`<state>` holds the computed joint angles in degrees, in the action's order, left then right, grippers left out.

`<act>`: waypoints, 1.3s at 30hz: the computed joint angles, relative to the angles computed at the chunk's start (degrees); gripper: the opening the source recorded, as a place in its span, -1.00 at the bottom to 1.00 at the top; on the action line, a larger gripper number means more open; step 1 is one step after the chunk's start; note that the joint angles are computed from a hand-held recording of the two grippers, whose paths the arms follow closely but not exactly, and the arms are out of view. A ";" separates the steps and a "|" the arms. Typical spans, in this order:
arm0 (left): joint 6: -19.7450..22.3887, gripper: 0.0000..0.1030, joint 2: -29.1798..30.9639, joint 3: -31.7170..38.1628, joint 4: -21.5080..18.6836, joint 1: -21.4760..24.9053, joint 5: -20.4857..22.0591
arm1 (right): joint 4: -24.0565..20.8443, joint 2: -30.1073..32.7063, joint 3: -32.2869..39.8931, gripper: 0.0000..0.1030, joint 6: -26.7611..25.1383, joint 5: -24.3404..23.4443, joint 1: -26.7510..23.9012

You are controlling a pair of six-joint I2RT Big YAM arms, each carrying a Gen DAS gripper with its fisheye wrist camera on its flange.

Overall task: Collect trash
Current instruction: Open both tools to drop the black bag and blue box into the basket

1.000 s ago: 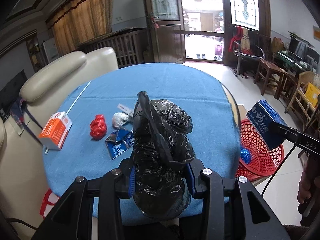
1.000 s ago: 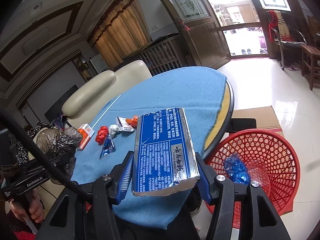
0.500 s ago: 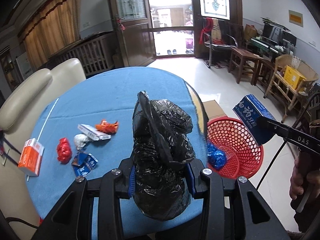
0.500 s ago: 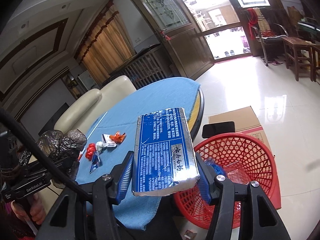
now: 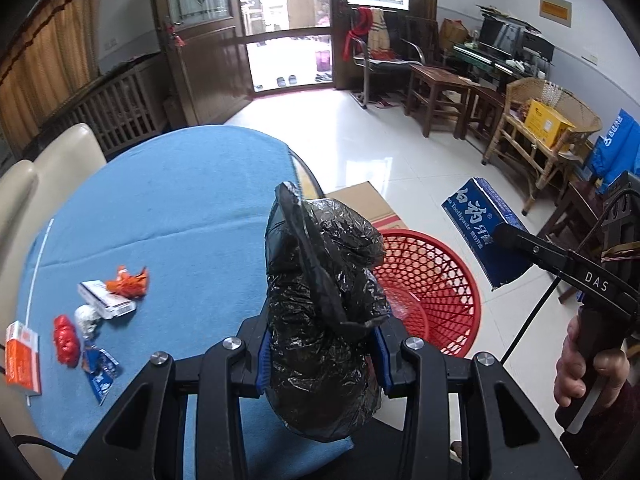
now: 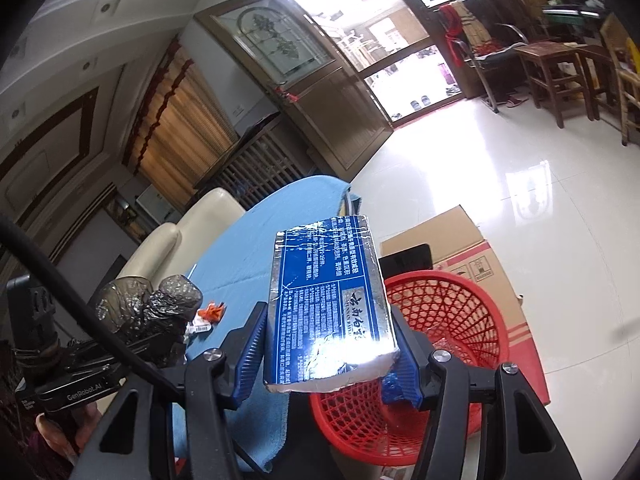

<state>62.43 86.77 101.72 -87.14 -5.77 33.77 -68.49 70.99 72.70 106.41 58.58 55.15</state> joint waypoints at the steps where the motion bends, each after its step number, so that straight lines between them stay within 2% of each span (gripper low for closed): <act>1: 0.04 -0.19 -0.11 -0.30 -0.26 -0.58 -0.38 | -1.11 -0.29 -0.20 0.18 1.38 0.28 0.19; 6: -0.36 -0.18 -0.11 -1.83 -1.13 -3.47 -2.89 | -5.34 -1.59 -1.97 0.20 8.49 0.02 0.70; 11: 0.36 -0.17 -1.00 -4.18 -0.66 -5.04 -4.36 | -4.65 -2.03 -3.29 0.21 9.52 -2.03 0.08; 15: 0.54 0.12 -1.32 -5.64 0.48 -6.44 -5.46 | -2.64 -1.95 -3.98 0.26 8.14 -4.21 -0.78; 17: 0.01 0.18 -1.40 -6.18 1.73 -6.61 -5.72 | -1.26 -2.18 -4.79 0.30 8.24 -5.41 -1.30; 20: -0.41 0.18 -0.23 -5.08 1.45 -6.00 -6.20 | 0.22 -2.46 -5.61 0.34 9.18 -7.03 -1.89; 22: -0.52 0.18 0.82 -3.53 0.24 -4.75 -5.59 | 0.92 -2.92 -5.96 0.34 9.09 -7.25 -1.94; 29: -0.47 0.18 2.75 0.68 0.00 0.78 -2.88 | -3.66 -2.19 -2.90 0.34 8.93 -4.24 -0.91; 34: -0.44 0.19 3.83 1.94 4.63 7.02 -0.71 | -4.23 -1.05 -0.20 0.34 4.53 -3.40 -1.28; 36: -1.82 0.19 5.12 2.81 6.41 9.51 -1.25 | -4.33 -0.37 0.89 0.34 3.00 -3.10 -1.26; 39: -6.03 0.19 8.47 5.98 7.46 13.07 -2.56 | -2.29 0.28 1.55 0.34 -0.29 -3.72 -1.81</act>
